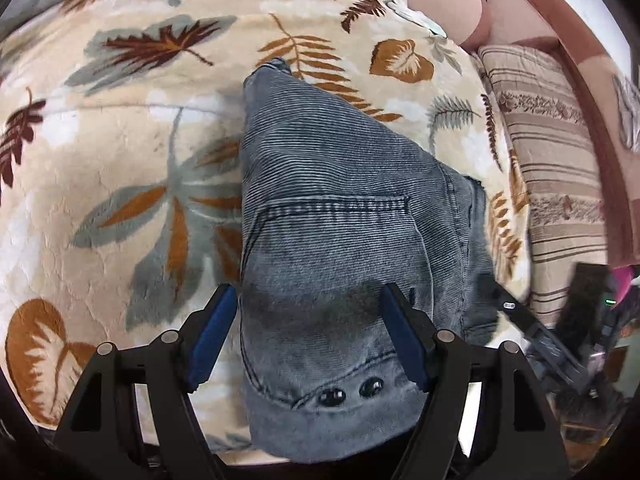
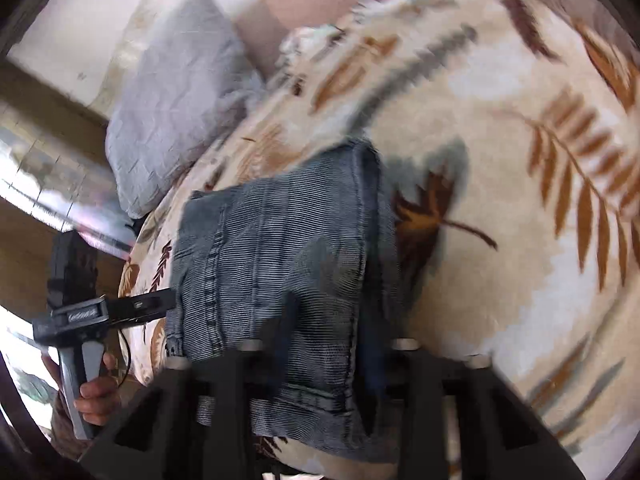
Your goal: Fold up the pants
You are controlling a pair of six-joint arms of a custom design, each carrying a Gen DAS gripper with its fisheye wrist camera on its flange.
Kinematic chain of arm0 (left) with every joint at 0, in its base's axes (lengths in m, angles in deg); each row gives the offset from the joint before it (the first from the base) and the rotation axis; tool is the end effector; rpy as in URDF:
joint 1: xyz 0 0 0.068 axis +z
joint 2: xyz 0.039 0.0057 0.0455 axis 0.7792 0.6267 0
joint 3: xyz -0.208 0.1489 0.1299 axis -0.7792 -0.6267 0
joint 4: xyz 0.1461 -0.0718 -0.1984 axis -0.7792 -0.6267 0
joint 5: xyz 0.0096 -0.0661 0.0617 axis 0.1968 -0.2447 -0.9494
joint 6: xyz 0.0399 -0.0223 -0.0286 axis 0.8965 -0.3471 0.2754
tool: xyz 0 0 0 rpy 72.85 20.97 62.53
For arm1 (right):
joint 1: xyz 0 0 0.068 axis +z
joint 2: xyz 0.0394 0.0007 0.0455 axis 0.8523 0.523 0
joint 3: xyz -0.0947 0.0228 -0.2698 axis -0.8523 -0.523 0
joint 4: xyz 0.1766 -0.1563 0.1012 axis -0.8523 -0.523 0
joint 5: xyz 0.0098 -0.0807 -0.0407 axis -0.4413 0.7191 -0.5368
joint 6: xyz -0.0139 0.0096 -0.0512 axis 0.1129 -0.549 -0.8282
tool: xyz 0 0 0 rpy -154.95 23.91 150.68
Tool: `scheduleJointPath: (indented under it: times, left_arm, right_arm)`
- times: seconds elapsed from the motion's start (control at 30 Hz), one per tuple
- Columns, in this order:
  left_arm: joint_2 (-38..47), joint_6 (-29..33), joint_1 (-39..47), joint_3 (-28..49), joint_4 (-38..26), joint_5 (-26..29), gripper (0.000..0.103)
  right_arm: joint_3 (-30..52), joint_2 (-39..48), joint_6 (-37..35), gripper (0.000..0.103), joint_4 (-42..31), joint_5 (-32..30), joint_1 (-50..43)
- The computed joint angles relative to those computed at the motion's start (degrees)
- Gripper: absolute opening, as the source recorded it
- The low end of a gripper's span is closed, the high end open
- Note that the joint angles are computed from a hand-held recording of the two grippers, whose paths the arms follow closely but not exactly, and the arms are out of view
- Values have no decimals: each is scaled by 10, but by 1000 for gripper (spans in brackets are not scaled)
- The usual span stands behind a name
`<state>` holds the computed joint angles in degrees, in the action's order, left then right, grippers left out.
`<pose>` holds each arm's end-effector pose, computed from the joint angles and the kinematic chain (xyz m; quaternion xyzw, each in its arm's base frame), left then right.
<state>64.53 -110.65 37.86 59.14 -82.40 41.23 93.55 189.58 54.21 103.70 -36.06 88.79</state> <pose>0.1906 -0.0530 0.0786 -0.1519 0.9665 -0.1685 0.1200 0.2326 0.1536 0.0519 -0.0991 0.9146 0.3398 0.1955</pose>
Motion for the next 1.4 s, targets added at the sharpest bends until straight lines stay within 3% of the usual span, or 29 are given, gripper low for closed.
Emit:
scheduleJointPath:
  times: [0.07,0.17,0.27,0.33,0.37,0.4,0.63,0.7,0.77,0.83,0.97,1.03,1.1,1.13,1.23,1.33,1.4]
  left_arm:
    - [31,3,-12,3,11,-22,76]
    - [56,11,33,-11,45,31,76]
    - [-2,43,74,-32,23,50,75]
    - [-43,72,110,-39,5,64,75]
    - [-45,83,127,-35,-2,74,75]
    - [-37,91,140,-26,-9,80,75]
    - [114,71,123,42,27,122,75]
    - [102,47,95,41,38,104,75]
    - [86,36,46,48,31,35,75]
    - [89,35,17,56,30,-5,75]
    - [78,32,11,48,35,-18,75]
    - [75,38,13,46,35,-18,75]
    - [73,42,10,43,37,-22,75]
    - [73,41,7,41,41,-24,75]
    - [89,34,16,33,67,-7,78]
    - [116,15,44,16,111,52,81]
    - [126,6,69,1,141,99,78]
  right_arm:
    - [-7,-24,-15,13,-13,43,18]
    - [37,17,-43,14,-77,76,23]
    - [20,-1,-41,20,-59,50,10]
    - [1,-19,-24,34,-26,7,-24]
    - [1,-14,-13,52,-12,-9,-38]
    - [5,-8,-4,60,-4,-18,-50]
    - [106,89,19,61,-69,-22,-52]
    - [104,99,17,20,-31,-50,-48]
    - [92,76,-7,15,-26,-30,-36]
    - [92,75,-27,15,-34,-24,-40]
    - [93,105,-10,29,-32,-76,-77]
    - [74,98,-6,39,-16,-97,-84]
    - [61,96,-3,59,-5,-116,-86]
    - [55,95,-5,62,-1,-122,-84]
    - [52,113,-4,64,19,-123,-65]
    - [43,128,28,64,73,-109,-53]
    - [48,115,33,51,54,-90,-40]
